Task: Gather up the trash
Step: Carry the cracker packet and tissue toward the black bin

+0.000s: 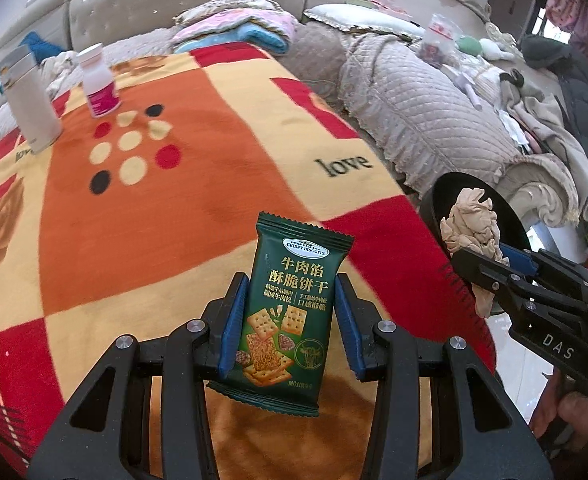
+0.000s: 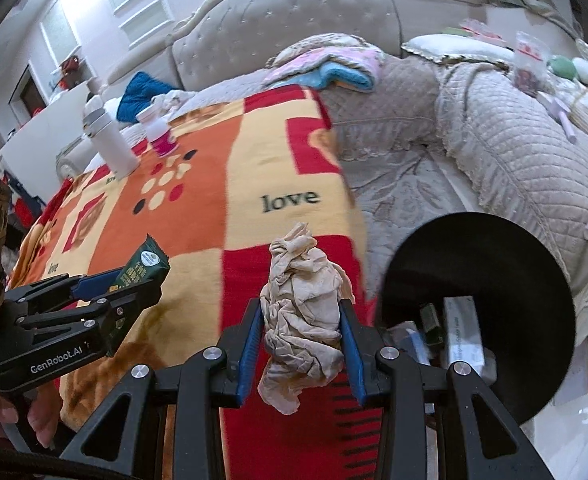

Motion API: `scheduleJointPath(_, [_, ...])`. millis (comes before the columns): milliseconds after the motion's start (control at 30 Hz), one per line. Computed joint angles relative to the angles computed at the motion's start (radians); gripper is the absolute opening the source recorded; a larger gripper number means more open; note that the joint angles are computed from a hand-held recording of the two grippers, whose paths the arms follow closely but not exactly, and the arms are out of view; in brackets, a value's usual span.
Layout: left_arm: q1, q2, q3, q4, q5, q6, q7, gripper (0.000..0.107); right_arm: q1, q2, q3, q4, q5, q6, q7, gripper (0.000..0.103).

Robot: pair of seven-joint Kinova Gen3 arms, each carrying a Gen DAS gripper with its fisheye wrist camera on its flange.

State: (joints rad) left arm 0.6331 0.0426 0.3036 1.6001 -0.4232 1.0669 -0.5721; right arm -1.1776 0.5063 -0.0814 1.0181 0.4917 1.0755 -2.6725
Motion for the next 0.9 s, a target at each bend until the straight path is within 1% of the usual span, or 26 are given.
scheduleJointPath(167, [0.029,0.047,0.003,-0.045,-0.013,0.004,-0.01,0.041,0.01,-0.045,0.003,0.077,0.014,-0.015,-0.052,0.035])
scheduleJointPath(400, [0.091,0.118,-0.019,-0.12,-0.02,0.009,-0.034,0.041,0.046,-0.103,-0.02,0.181,0.038,-0.032,-0.129,0.035])
scheduleJointPath(700, [0.152,0.198,-0.06,-0.21,-0.001,0.009,-0.086,0.041,0.095,-0.157,-0.055,0.283,0.055,-0.054,-0.202,0.035])
scheduleJointPath(900, [0.169,0.236,-0.081,-0.253,0.031,0.001,-0.126,0.041,0.118,-0.185,-0.071,0.334,0.067,-0.055,-0.249,0.035])
